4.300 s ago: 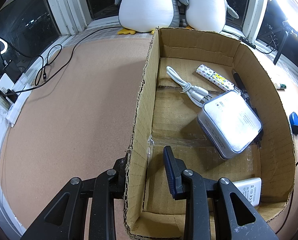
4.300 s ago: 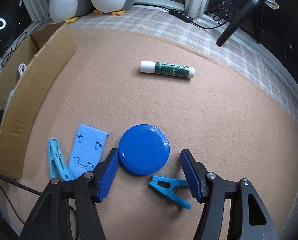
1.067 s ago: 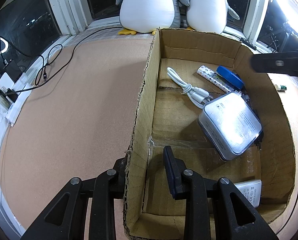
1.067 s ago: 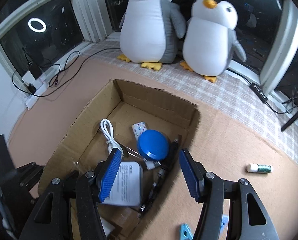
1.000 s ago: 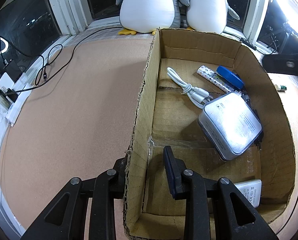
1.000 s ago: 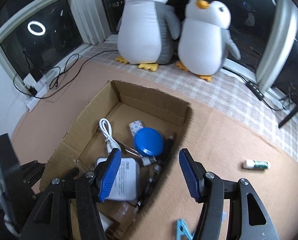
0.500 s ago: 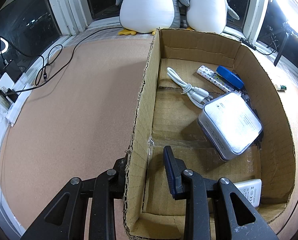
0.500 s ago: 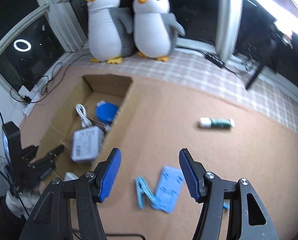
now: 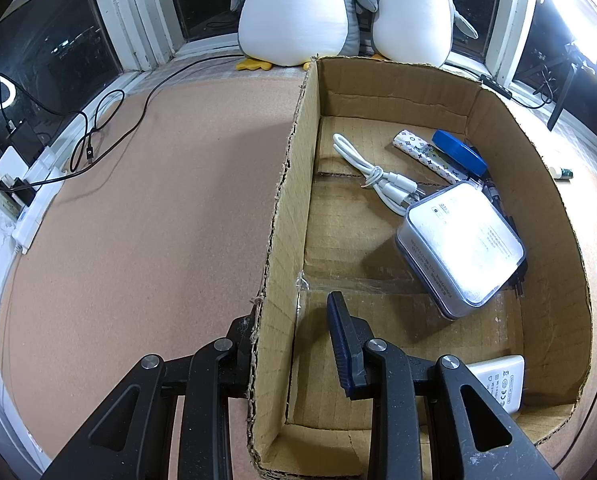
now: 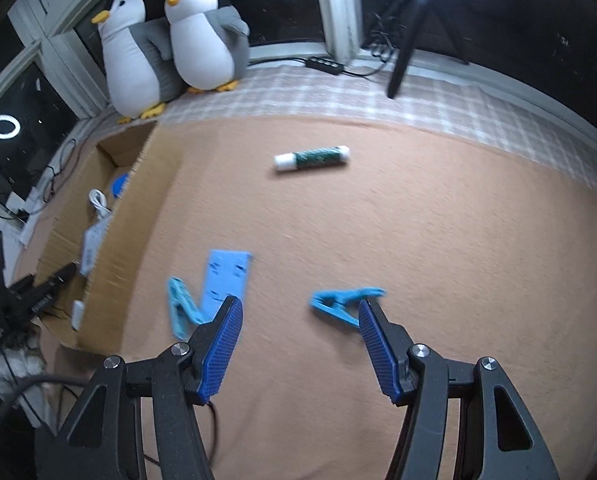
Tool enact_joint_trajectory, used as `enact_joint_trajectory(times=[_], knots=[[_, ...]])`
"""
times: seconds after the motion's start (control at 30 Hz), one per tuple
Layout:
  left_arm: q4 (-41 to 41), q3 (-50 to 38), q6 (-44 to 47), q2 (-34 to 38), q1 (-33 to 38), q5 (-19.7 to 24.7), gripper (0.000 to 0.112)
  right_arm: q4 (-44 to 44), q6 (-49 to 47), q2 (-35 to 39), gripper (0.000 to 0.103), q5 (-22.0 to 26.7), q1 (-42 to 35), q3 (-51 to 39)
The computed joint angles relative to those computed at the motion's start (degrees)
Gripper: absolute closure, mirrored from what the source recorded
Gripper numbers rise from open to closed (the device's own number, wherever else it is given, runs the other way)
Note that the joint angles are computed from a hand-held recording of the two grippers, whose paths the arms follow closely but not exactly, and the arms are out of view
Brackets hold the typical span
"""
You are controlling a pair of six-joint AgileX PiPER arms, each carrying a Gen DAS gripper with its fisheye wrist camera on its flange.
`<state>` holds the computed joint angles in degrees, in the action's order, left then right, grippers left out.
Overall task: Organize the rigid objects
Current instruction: 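Move the right gripper to a blue clothespin and grasp it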
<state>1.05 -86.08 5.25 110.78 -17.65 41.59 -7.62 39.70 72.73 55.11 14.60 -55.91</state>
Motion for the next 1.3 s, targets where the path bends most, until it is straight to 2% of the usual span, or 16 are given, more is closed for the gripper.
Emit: enact_joint_trajectory(times=[0.23,0.6,1.0,1.07,1.2,1.3], knots=[[0.46,-0.12,-0.29,0.07,-0.16,0.07,0.082,0.62,-6.83,-0.04,0.047,0.73,-2.69,3.01],[0.40,0.14,-0.34,-0.07,-0.21,0.01,0.082,-6.17,-6.18,6.10,0.047,0.13,-0.04,3.41],[0.26,0.20,-0.12,-0.08,-0.11,0.01,0.082,-8.56,-6.42,10.28,0.047,-3.44,-3.95,1.82],[0.19,0.26,-0.01,-0.06,-0.03,-0.08,0.082,-7.30,-7.34,10.21,0.051,-3.91,-4.73,1.82],[0.15,0.30,0.13,-0.02,0.10,-0.24,0.082,-4.71,-9.28,9.82,0.069,-4.67,-5.17,2.06],[0.16,0.27,0.06,-0.03,0.01,-0.14,0.082,-5.00,-8.28,9.82,0.071,-4.12,-4.15,1.81]])
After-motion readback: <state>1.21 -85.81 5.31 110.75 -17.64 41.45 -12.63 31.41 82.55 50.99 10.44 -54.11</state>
